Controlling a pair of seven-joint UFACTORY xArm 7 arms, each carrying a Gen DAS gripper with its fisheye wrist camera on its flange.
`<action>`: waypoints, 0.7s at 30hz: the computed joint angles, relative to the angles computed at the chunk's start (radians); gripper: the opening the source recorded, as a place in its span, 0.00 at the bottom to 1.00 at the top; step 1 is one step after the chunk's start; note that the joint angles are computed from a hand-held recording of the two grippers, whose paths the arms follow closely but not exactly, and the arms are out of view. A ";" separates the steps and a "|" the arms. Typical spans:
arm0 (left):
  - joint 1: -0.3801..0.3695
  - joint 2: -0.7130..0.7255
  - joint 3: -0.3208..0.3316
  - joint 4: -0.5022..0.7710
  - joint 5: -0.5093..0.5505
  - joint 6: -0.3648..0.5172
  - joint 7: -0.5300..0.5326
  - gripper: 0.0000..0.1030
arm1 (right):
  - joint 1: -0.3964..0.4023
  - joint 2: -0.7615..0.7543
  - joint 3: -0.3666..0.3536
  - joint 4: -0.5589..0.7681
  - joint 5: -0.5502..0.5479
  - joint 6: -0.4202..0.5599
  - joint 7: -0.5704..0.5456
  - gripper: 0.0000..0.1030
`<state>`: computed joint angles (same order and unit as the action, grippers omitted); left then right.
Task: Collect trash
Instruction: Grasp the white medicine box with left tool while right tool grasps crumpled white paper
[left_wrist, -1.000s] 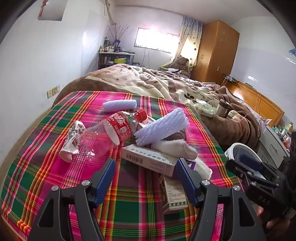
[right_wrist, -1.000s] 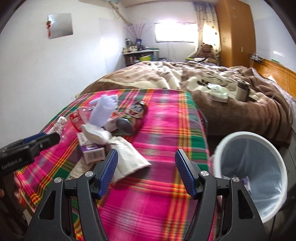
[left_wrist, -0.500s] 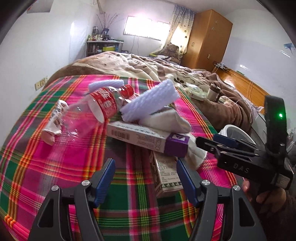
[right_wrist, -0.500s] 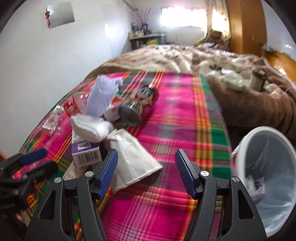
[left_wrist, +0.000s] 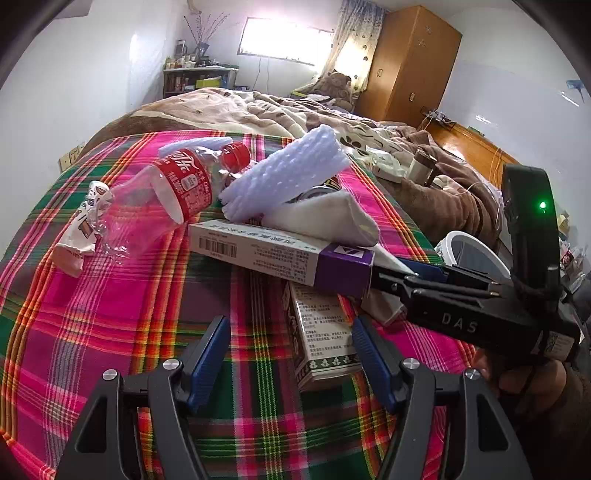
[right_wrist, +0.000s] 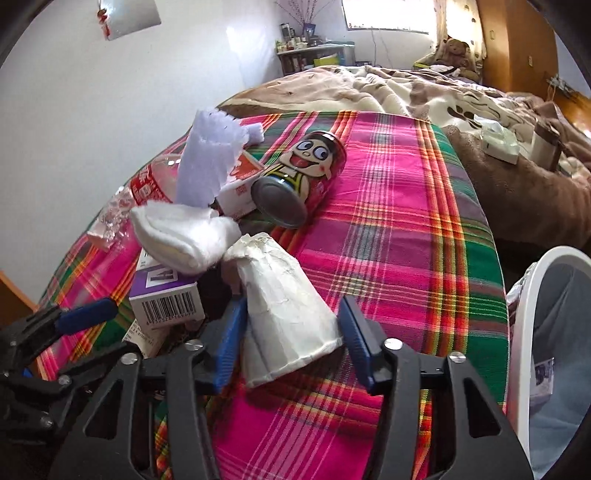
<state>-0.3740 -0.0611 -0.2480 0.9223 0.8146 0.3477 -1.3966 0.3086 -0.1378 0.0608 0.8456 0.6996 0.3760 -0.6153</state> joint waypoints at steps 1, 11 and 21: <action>-0.001 0.005 0.000 0.004 -0.002 -0.001 0.003 0.66 | 0.001 -0.001 -0.003 -0.001 0.009 0.000 -0.008 0.44; -0.039 0.094 0.031 0.083 -0.042 0.034 0.065 0.66 | -0.020 -0.004 0.001 -0.022 -0.049 -0.065 0.066 0.38; -0.087 0.137 0.075 0.128 -0.011 0.071 0.023 0.47 | -0.017 -0.030 -0.022 -0.066 -0.133 -0.130 0.178 0.38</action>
<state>-0.4605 0.0760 -0.1730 1.0501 0.8038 0.4183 -1.3738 0.2917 -0.1674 0.0388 0.7792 0.5661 0.2463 -0.4370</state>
